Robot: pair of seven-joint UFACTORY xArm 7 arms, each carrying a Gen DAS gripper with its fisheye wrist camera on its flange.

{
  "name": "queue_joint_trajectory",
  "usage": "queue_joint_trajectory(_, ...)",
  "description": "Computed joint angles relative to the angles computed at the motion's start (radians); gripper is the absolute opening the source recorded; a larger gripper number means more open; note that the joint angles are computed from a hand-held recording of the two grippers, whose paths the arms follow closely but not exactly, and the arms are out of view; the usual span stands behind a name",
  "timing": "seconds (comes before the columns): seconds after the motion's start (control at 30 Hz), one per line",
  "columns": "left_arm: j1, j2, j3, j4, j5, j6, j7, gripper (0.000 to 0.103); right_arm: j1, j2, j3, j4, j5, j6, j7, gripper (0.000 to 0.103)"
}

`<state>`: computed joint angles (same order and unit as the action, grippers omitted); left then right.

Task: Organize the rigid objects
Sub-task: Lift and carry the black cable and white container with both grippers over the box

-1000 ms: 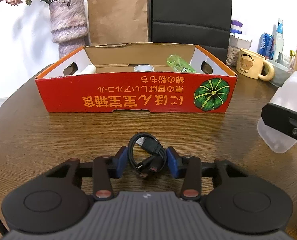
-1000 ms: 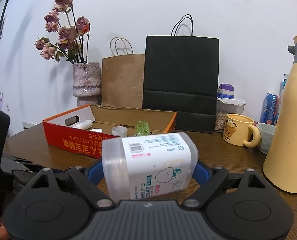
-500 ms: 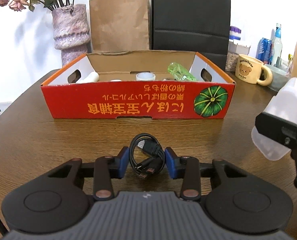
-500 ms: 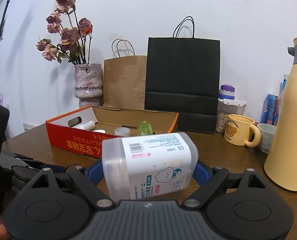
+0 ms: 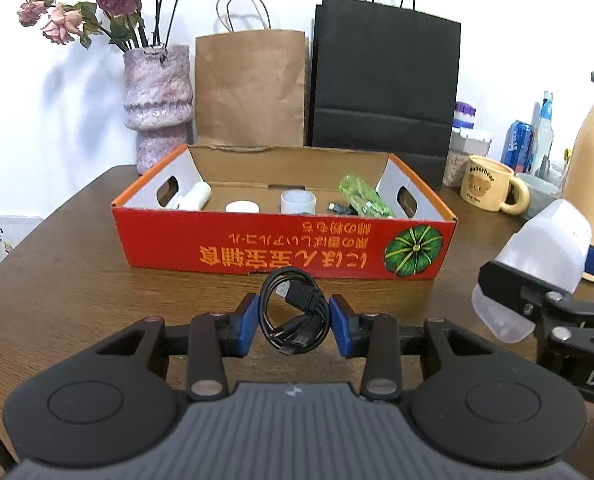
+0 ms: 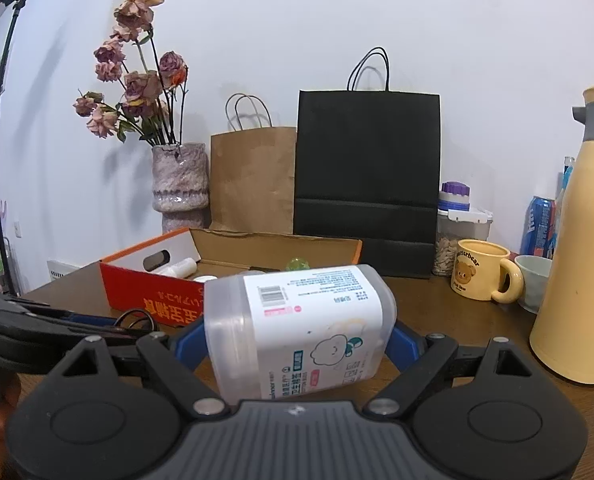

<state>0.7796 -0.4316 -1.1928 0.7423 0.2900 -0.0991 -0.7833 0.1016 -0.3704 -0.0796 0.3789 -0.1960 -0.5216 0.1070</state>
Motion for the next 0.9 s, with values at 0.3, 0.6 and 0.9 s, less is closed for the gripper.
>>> queue_joint_trajectory(0.3, -0.078, -0.023, 0.108, -0.021, -0.013, -0.022, 0.024, 0.038, -0.013, 0.017, 0.08, 0.042, 0.087, 0.002, -0.017, 0.088)
queue_joint_trajectory(0.6, -0.089, -0.004, 0.164, -0.01, -0.041, -0.043, 0.071, 0.038, -0.021, 0.069, 0.159, 0.116, 0.186, 0.011, -0.065, 0.088)
queue_joint_trajectory(0.9, -0.008, 0.017, 0.125, 0.035, -0.075, -0.063, 0.11, 0.037, -0.028, 0.137, 0.234, 0.198, 0.309, 0.011, -0.155, 0.088)
